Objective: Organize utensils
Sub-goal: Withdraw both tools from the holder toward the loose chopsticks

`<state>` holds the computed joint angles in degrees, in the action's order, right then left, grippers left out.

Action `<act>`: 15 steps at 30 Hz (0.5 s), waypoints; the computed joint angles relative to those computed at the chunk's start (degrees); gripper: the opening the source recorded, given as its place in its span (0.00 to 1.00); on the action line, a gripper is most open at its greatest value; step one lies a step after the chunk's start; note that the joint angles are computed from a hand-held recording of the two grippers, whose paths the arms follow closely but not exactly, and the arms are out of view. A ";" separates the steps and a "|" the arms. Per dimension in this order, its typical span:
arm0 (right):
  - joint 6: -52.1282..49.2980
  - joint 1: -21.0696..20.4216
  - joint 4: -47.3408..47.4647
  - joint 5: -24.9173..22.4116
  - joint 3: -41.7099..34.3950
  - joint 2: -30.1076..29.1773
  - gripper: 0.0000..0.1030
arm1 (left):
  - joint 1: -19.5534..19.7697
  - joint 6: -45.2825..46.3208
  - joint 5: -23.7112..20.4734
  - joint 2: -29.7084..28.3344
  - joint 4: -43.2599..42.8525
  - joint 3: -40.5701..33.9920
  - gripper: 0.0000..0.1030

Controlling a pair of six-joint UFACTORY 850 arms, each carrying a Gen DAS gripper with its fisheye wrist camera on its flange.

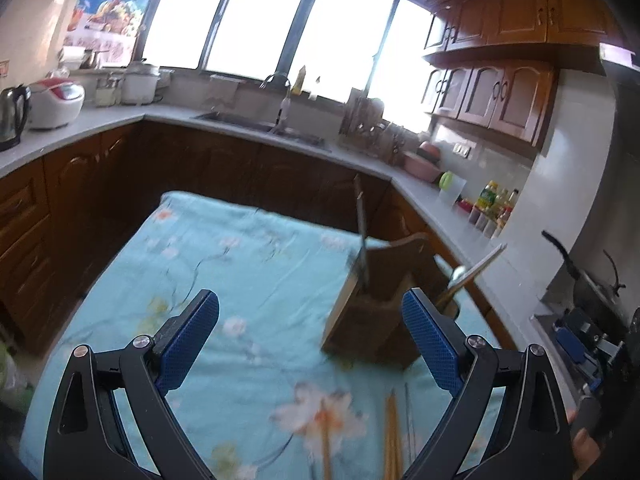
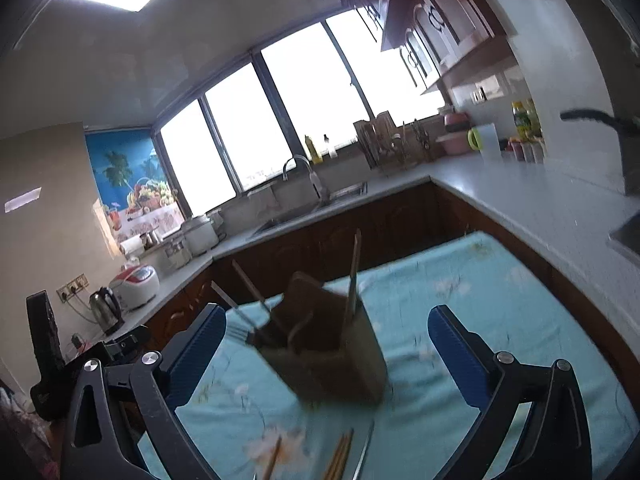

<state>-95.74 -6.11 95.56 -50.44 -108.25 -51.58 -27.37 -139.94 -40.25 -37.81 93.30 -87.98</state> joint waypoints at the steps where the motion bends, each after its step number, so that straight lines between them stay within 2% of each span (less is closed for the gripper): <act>1: 0.26 -0.26 -0.63 -0.20 1.02 0.41 0.99 | -0.37 -0.73 -0.36 0.37 -0.15 1.03 0.92; 5: -0.25 -0.87 -2.69 0.14 5.41 2.09 0.99 | -1.56 -5.17 0.55 1.98 0.26 5.60 0.92; 15: -2.83 -1.84 -5.23 2.71 13.25 4.44 0.99 | -4.54 -7.55 1.03 2.40 -2.28 10.81 0.92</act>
<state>-98.57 -7.95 90.33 -47.73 -95.00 -47.14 -31.91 -147.48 -39.23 -35.42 91.02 -77.17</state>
